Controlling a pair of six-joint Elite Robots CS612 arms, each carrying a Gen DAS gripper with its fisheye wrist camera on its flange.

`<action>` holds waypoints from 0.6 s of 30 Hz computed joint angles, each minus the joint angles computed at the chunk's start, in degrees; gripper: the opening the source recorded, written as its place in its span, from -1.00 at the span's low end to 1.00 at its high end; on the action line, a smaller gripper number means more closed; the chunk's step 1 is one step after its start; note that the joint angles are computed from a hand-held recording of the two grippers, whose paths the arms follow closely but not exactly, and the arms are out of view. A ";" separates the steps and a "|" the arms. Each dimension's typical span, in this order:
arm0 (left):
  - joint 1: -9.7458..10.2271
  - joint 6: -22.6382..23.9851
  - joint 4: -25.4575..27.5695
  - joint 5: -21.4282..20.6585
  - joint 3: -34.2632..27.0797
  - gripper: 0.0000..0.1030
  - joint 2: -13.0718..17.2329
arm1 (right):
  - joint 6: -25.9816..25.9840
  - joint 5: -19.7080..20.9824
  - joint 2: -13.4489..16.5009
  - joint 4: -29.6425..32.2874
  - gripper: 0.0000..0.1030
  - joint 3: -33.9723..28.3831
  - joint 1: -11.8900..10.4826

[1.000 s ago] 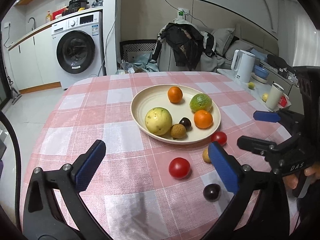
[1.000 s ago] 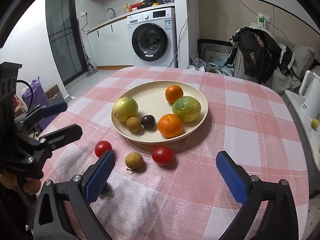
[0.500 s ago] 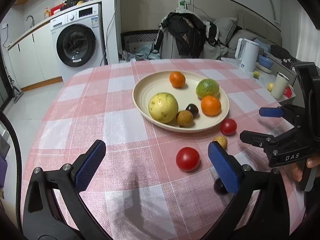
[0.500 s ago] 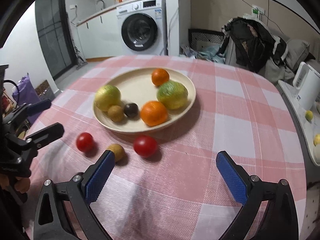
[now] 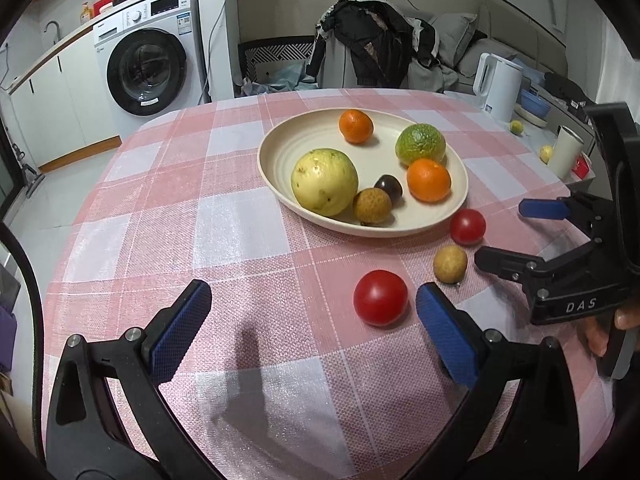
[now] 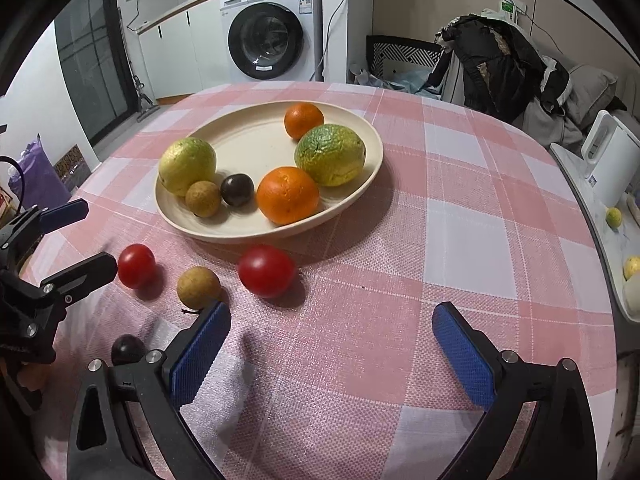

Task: Organize fruits
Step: 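Withdraw both grippers from the plate toward the remaining fruit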

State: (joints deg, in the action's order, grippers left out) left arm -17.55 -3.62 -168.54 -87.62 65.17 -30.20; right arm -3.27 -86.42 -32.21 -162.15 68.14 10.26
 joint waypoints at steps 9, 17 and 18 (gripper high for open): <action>-0.08 0.97 1.66 -0.33 -0.60 0.98 0.20 | 0.67 -1.16 1.04 2.42 1.00 -2.28 0.40; 0.07 0.72 2.72 -0.70 -1.02 0.98 0.34 | 0.78 -1.80 2.02 4.32 1.00 -4.28 0.67; 0.08 0.70 2.93 -0.72 -1.12 0.98 0.38 | 0.76 -1.97 2.04 4.40 1.00 -4.32 0.69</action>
